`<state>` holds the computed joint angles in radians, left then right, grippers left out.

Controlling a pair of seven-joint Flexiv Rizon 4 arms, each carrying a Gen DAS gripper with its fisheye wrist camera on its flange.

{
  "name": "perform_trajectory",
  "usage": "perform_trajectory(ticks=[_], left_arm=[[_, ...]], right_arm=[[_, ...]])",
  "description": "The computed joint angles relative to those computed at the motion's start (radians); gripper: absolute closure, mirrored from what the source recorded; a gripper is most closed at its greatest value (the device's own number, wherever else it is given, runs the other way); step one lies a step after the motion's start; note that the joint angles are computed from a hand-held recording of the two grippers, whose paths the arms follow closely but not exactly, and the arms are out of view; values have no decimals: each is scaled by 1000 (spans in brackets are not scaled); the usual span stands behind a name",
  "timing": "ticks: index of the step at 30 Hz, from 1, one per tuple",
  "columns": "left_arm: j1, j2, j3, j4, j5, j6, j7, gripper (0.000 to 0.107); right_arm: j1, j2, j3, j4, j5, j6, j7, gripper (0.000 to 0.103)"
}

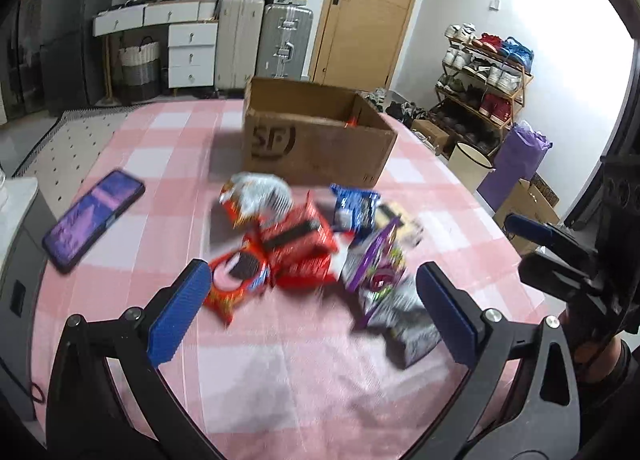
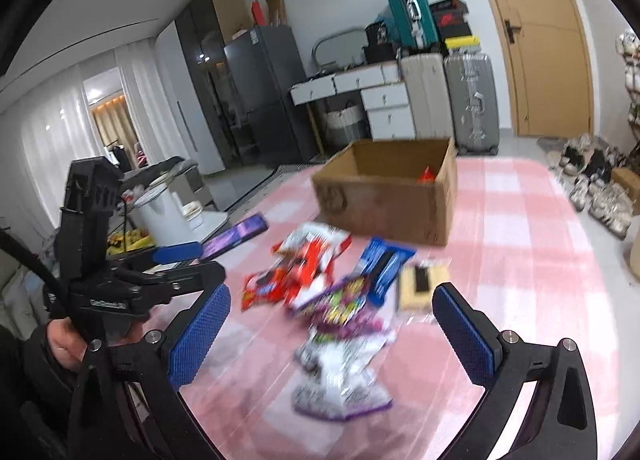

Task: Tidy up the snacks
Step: 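Move both tools back to the snack pile, then grasp the white-purple chip bag with the right tool while the left tool grasps the red Oreo pack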

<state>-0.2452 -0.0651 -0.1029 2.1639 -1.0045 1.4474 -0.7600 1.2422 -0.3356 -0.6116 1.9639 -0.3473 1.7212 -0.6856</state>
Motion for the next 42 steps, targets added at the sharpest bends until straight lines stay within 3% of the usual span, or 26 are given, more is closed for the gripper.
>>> perform_trajectory(ticks=[4,9,22,28,31,33,42], left_arm=[[2,-4,6,20,-23,-11,0,5],[-15,-4,-11,45,-91,38,85,5],[7,-20,4,42,-113,3,78,5],[23,-34,1,42,-107,-6,70,5],[30,-41,0,39,-105,-9,65,5],[36,-46,-1,37,-101,-12,59,5],[43,-48,-7,36,-122,-20,63,5]], right_arm=[[23,0,6,32,1,-13,-5,0],[-14,-10,57,46,-31,-33,45,0],[-417,-82,521,-75,-75,-159,28,3],[-554,-133,687,-150,-71,-244,-7,20],[-588,-152,730,-179,-54,-285,-19,25],[-593,-157,735,-185,-52,-291,-22,35],[-594,-158,740,-186,-47,-305,-35,57]])
